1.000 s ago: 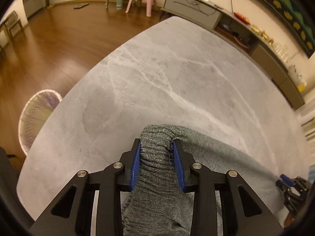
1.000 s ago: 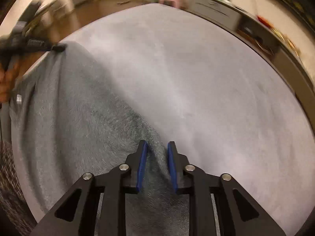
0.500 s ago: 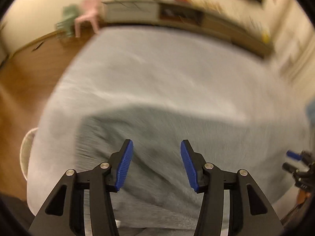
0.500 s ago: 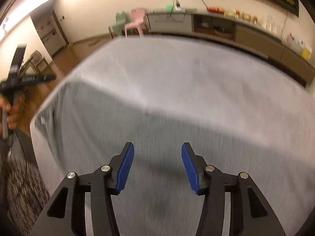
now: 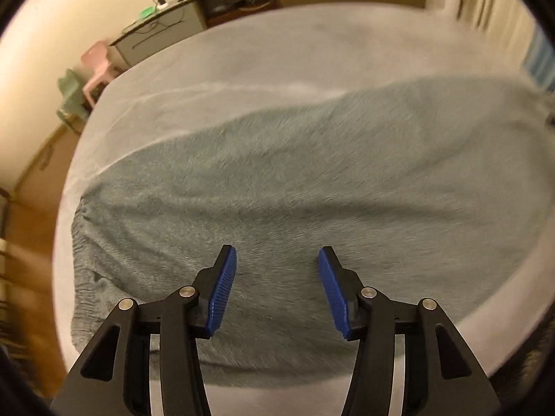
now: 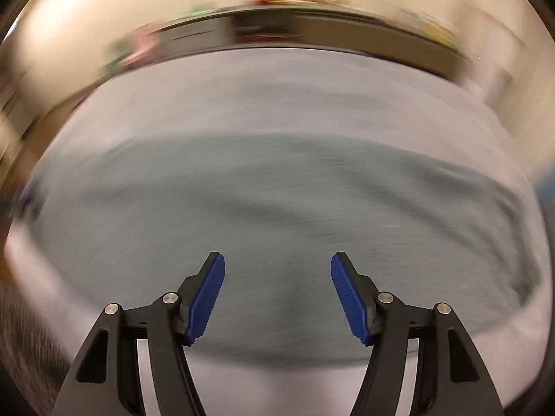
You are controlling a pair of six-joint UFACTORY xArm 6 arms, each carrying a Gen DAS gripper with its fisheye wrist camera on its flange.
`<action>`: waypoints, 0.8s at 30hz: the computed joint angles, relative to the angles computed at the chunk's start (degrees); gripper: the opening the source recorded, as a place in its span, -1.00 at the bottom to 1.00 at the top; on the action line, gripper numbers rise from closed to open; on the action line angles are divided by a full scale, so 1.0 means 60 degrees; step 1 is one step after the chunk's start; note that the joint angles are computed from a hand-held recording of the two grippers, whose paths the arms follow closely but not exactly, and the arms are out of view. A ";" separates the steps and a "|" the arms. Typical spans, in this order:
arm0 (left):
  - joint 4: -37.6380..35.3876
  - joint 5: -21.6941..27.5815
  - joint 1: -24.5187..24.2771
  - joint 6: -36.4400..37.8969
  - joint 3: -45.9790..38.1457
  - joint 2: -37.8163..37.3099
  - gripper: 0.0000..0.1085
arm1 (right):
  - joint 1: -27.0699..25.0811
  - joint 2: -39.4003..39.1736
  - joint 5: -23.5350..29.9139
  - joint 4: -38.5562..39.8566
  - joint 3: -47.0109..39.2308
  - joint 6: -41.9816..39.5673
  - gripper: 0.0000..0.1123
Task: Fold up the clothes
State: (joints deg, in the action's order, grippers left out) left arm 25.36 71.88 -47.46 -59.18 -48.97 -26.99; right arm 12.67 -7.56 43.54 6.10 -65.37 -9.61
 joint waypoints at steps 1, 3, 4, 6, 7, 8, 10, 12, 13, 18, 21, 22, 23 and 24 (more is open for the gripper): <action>-0.0057 0.0030 0.0145 -0.0059 0.0080 0.0023 -0.02 | -0.0519 0.0561 0.0045 -0.0407 -0.0593 0.0508 0.16; -0.0198 -0.0134 0.0471 -0.0179 0.0346 -0.0115 0.06 | -0.1337 0.1613 0.0258 -0.0218 -0.1632 0.0984 0.16; -0.0234 -0.0230 0.0565 -0.0215 0.0429 -0.0192 0.08 | -0.1689 0.2229 0.0453 0.0188 -0.2256 0.1089 0.16; -0.0197 -0.0364 0.0710 -0.0330 0.0561 -0.0298 0.17 | -0.1994 0.3100 0.0774 0.0469 -0.3086 0.1311 0.16; -0.0068 -0.0407 0.0766 -0.0422 0.0606 -0.0309 0.23 | -0.1913 0.3380 0.0531 0.0205 -0.3230 0.1465 0.16; 0.0006 -0.0535 0.0815 -0.0515 0.0659 -0.0261 0.27 | -0.1795 0.3610 0.0174 -0.0138 -0.3296 0.1631 0.16; 0.0077 -0.0928 0.1178 -0.0529 0.0671 -0.0141 0.34 | -0.1662 0.4043 -0.0222 -0.0725 -0.3657 0.1678 0.16; 0.0551 -0.0982 0.1287 -0.0598 0.0321 0.0379 0.34 | -0.1422 0.4453 -0.0702 -0.1679 -0.3924 0.2024 0.16; 0.0793 -0.0996 0.1335 -0.0636 0.0136 0.0640 0.34 | -0.1367 0.4585 -0.0919 -0.1979 -0.4000 0.2184 0.22; 0.0105 -0.0788 0.1036 -0.0394 0.0049 0.0234 0.10 | -0.1467 0.4824 -0.0893 -0.2236 -0.4339 0.2641 0.28; -0.0035 -0.0188 0.0459 -0.0568 0.0487 -0.0734 0.14 | -0.1331 0.4311 -0.0462 -0.3066 -0.4053 0.3328 0.17; -0.0187 0.0084 0.0503 -0.0691 0.0751 -0.0999 0.13 | -0.1150 0.4077 -0.0585 -0.3284 -0.3846 0.3441 0.17; -0.0383 -0.0043 0.0600 -0.0692 0.1015 -0.1283 0.12 | -0.0946 0.3697 -0.0783 -0.3316 -0.3412 0.3154 0.17; -0.0588 -0.0210 0.0710 -0.0670 0.1294 -0.1584 0.12 | -0.0750 0.3308 -0.0963 -0.3177 -0.2983 0.2608 0.17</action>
State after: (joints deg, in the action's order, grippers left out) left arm 21.83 70.62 -43.20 -63.20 -41.20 -36.49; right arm 8.17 12.29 37.76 -12.96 -83.27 6.04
